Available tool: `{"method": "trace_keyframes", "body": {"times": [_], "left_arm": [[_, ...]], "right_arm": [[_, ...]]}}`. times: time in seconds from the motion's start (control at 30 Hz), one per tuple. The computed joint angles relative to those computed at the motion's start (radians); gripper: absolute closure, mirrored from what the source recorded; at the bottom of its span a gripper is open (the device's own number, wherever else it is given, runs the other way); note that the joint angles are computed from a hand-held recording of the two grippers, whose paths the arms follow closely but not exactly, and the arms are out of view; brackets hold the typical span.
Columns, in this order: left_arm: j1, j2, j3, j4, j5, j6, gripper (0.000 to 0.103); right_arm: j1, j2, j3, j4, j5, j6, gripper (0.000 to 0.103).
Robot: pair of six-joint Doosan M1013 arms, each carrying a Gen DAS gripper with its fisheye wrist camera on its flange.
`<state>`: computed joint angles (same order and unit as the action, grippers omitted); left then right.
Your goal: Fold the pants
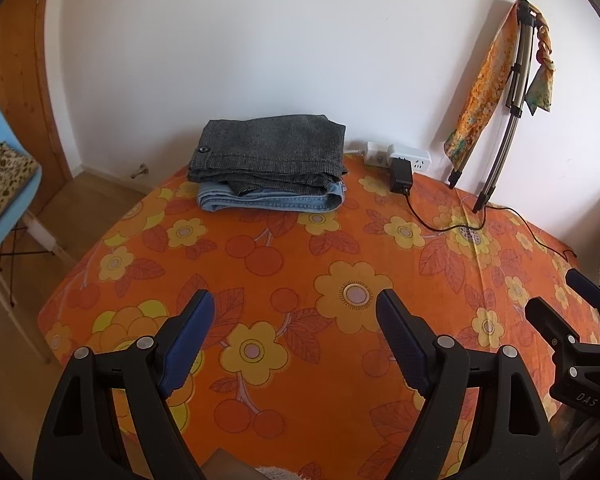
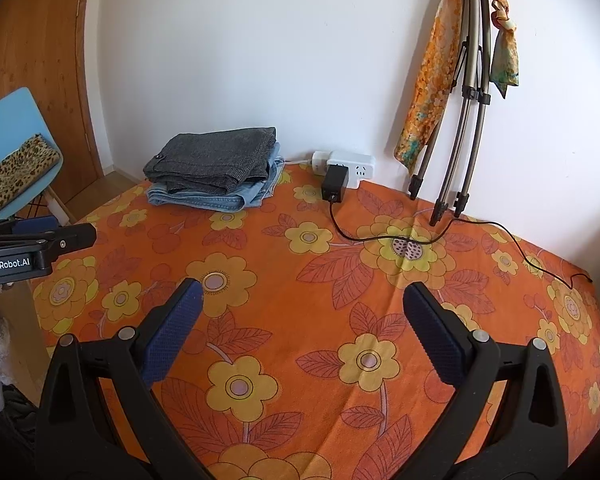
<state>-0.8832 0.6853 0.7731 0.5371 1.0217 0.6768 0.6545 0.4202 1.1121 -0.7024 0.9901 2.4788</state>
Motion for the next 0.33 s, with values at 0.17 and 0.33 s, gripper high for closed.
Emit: {"method": "trace_keyframes", "body": {"times": [0.17,0.33], "left_arm": [[-0.007,-0.006,0.014,0.047,-0.012,-0.017,0.020],[-0.013,0.005,0.004,0.111,0.008,-0.024,0.020]], "right_arm": [[0.000,0.000,0.000,0.000,0.001,-0.001,0.001],[-0.004,-0.003,0.002,0.011,0.002,-0.006,0.001]]}}
